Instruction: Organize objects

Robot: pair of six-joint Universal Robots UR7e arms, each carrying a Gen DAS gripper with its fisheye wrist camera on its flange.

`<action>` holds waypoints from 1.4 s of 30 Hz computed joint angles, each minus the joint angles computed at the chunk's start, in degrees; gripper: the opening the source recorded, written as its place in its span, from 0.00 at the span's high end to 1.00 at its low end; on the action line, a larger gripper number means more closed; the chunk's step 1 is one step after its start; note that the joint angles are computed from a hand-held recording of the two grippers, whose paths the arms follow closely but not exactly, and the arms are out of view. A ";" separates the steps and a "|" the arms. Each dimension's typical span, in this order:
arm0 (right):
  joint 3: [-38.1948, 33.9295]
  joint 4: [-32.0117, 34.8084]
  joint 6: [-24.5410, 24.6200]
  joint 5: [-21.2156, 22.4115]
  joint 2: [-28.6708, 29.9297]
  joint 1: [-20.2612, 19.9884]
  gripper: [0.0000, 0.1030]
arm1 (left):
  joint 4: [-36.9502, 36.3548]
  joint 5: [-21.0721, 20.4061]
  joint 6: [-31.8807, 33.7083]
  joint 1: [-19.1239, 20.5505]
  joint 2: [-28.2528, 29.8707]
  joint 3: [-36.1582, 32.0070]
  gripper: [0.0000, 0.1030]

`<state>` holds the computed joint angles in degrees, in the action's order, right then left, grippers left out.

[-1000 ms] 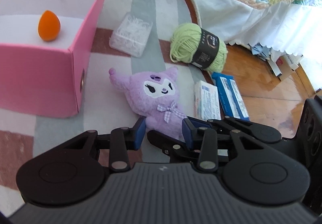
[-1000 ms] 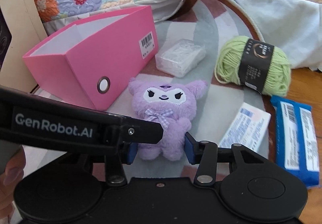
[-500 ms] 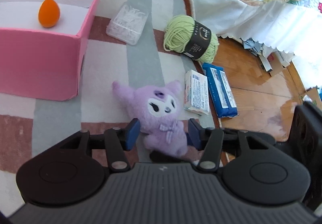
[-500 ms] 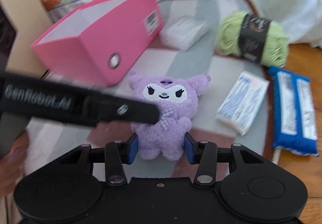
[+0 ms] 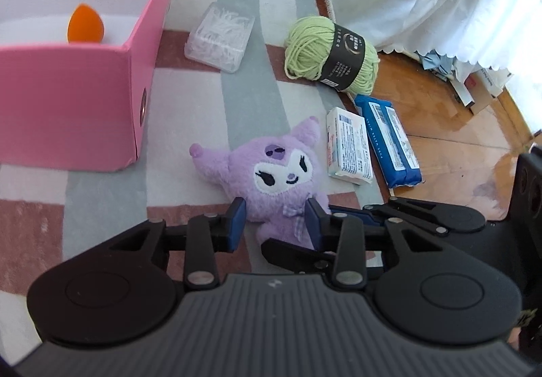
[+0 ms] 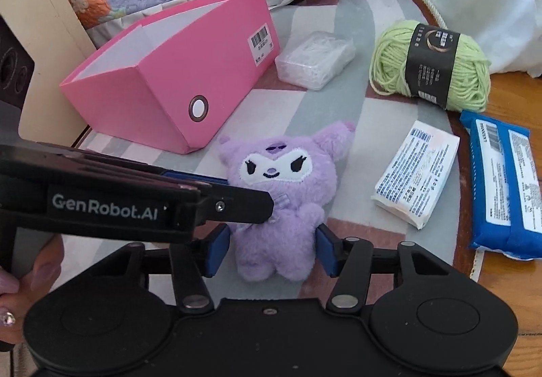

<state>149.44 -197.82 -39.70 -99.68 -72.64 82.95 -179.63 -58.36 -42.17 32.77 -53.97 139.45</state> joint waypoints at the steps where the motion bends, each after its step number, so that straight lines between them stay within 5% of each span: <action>1: 0.00 -0.75 -0.04 -0.46 0.48 0.23 0.47 | -0.22 -0.64 -0.65 0.37 -0.12 0.12 0.62; 6: 0.11 -3.82 -1.04 -3.73 2.45 2.65 0.53 | -1.68 -5.40 -1.63 2.12 0.01 0.05 0.58; 16: 0.08 1.85 2.49 -2.86 -2.06 4.40 0.55 | 2.21 -1.14 -0.57 -3.01 -2.90 0.91 0.73; 30: 0.69 15.10 9.40 -3.97 -11.17 9.54 0.55 | 23.77 -3.70 -7.50 -7.19 -12.11 -2.19 0.73; 42: -0.93 24.76 13.17 -7.22 -18.45 17.96 0.55 | 39.67 -4.28 -11.48 -11.93 -18.90 -6.60 0.73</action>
